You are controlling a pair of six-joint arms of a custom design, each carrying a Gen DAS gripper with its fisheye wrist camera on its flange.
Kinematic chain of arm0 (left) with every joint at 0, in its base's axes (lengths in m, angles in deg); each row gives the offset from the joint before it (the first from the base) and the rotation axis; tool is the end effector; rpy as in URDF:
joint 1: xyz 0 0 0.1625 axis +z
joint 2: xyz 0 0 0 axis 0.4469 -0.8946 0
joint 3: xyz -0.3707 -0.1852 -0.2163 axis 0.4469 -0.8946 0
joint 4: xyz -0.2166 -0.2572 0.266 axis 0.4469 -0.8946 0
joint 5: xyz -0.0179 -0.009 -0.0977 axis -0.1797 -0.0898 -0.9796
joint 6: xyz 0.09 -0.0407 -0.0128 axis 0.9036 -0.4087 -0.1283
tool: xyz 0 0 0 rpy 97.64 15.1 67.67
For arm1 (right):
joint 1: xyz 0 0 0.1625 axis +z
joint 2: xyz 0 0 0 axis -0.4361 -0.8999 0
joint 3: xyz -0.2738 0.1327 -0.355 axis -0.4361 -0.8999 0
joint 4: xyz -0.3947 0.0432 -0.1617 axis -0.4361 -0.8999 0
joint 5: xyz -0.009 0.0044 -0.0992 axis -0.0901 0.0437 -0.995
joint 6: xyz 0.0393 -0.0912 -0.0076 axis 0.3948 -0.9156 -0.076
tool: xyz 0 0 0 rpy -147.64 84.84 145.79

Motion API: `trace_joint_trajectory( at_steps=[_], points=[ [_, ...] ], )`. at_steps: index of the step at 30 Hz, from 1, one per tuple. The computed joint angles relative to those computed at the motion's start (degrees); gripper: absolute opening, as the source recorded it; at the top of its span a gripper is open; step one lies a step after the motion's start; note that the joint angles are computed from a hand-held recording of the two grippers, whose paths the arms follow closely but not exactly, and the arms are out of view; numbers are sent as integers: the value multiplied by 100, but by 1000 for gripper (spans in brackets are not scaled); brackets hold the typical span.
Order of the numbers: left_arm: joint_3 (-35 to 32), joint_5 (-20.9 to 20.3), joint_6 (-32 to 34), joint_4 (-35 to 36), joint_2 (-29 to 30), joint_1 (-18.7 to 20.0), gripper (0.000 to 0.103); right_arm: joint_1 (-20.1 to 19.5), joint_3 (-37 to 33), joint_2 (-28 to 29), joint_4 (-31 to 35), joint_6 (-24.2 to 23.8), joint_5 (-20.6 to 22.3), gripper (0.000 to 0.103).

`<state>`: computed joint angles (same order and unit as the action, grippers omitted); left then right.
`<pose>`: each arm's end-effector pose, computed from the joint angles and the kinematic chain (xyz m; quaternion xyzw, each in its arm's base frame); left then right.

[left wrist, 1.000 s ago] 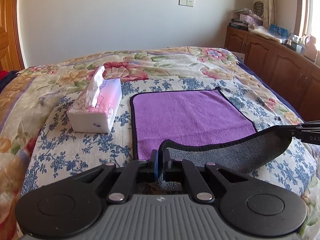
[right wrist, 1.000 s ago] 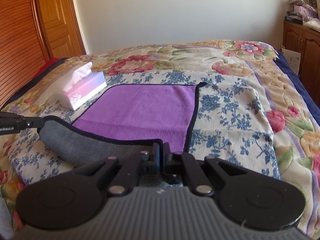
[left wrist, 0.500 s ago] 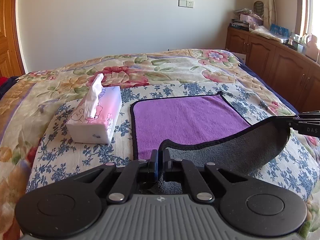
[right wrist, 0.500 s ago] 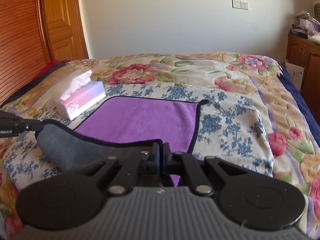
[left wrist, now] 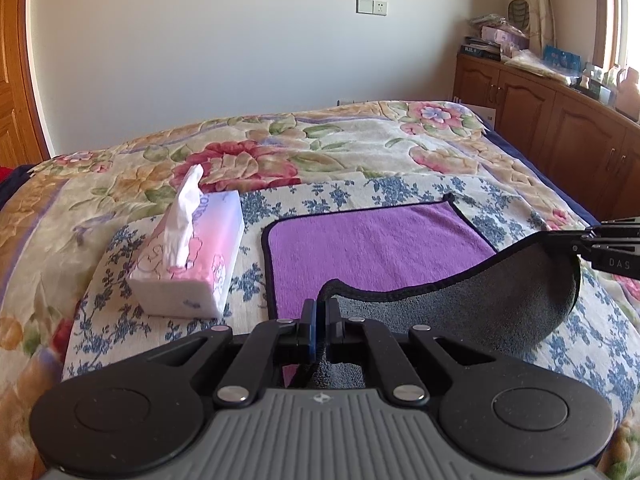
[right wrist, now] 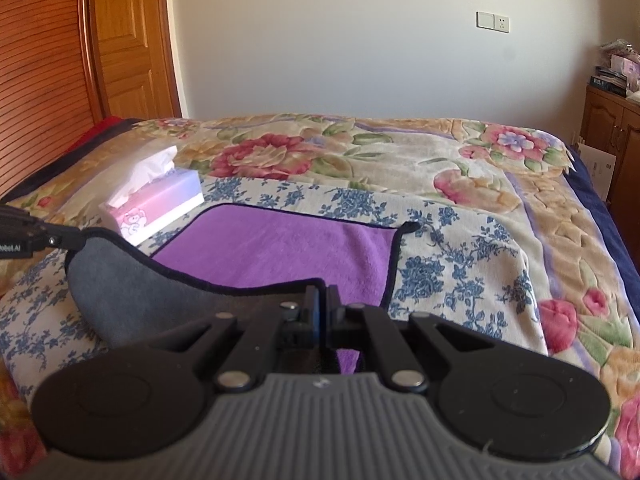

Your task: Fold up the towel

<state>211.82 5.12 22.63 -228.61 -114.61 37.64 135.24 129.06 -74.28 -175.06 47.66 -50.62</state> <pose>0.0395 -0.4128 0.3353 0.0916 0.8139 -0.4279 0.3822 0.3239 -0.5710 -0.0603 0.4559 -0.8310 0.2867 0.1396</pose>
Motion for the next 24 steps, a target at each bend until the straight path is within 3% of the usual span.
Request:
trace_joint_trajectory(
  at_steps=[24],
  points=[
    [-1015,-429,657,-195,602,580,5,-35,-1100,426,435,-334,95,3]
  ],
)
